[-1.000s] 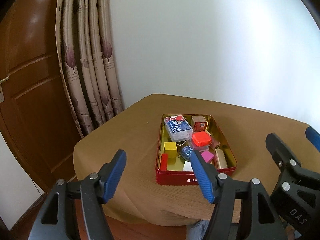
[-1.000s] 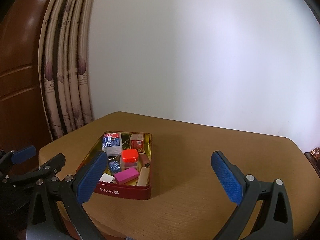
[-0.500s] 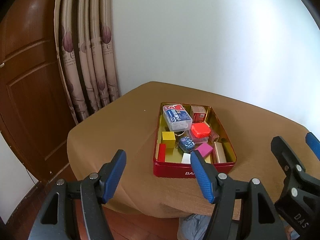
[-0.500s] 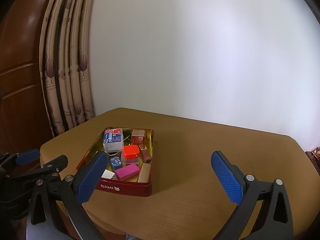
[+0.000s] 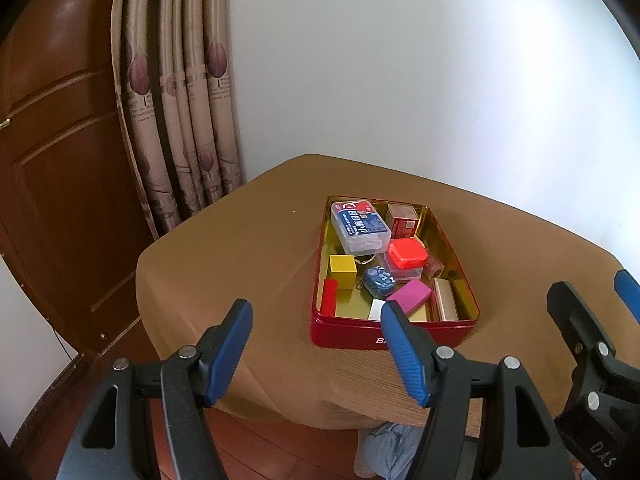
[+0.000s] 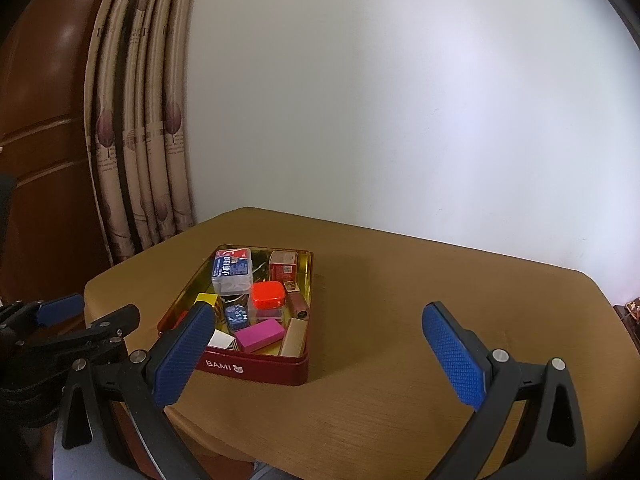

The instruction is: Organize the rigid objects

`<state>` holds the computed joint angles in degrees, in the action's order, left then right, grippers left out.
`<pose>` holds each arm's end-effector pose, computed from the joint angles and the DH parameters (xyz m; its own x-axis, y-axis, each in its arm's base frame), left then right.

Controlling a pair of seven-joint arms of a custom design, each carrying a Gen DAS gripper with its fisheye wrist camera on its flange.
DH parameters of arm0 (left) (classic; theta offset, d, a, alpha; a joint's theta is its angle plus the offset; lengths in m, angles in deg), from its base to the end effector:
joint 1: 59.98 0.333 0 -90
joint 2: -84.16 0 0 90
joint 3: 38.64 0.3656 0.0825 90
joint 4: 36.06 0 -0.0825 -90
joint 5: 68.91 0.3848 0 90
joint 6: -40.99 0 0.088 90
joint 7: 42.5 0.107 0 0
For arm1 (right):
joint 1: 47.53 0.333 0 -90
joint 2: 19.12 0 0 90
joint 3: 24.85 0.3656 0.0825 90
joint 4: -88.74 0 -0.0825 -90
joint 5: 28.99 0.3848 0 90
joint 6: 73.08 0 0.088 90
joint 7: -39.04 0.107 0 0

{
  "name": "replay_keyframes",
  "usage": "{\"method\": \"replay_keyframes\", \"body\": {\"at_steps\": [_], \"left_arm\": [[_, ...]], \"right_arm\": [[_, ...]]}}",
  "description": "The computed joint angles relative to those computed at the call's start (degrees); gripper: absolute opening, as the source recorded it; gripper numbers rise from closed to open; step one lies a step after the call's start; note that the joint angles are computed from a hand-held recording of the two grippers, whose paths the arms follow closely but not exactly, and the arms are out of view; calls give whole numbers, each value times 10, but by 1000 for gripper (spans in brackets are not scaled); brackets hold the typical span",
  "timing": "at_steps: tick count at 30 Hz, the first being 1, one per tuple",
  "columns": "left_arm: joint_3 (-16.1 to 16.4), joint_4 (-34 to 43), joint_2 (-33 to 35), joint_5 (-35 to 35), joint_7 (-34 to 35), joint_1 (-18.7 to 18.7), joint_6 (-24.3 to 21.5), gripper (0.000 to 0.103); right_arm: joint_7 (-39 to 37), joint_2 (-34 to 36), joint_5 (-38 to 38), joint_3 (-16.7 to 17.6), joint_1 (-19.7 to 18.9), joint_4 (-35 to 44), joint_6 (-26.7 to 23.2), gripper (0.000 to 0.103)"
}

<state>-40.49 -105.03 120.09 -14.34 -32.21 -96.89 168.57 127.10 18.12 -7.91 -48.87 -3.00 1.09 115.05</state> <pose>0.6449 -0.4746 0.5089 0.2632 -0.9647 0.0064 -0.5899 -0.1662 -0.7902 0.7025 0.3282 0.4845 0.2523 -0.9671 -0.0333 -0.3891 -0.0699 -0.9185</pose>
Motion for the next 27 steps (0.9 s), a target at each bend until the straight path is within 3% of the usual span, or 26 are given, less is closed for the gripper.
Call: {"method": "replay_keyframes", "body": {"at_steps": [12, 27], "left_arm": [[3, 2, 0, 1, -6, -3, -11, 68], [2, -2, -2, 4, -2, -3, -10, 69]], "right_arm": [[-8, -5, -2, 13, -8, -3, 2, 103], [-43, -19, 0, 54, -37, -12, 12, 103]]}}
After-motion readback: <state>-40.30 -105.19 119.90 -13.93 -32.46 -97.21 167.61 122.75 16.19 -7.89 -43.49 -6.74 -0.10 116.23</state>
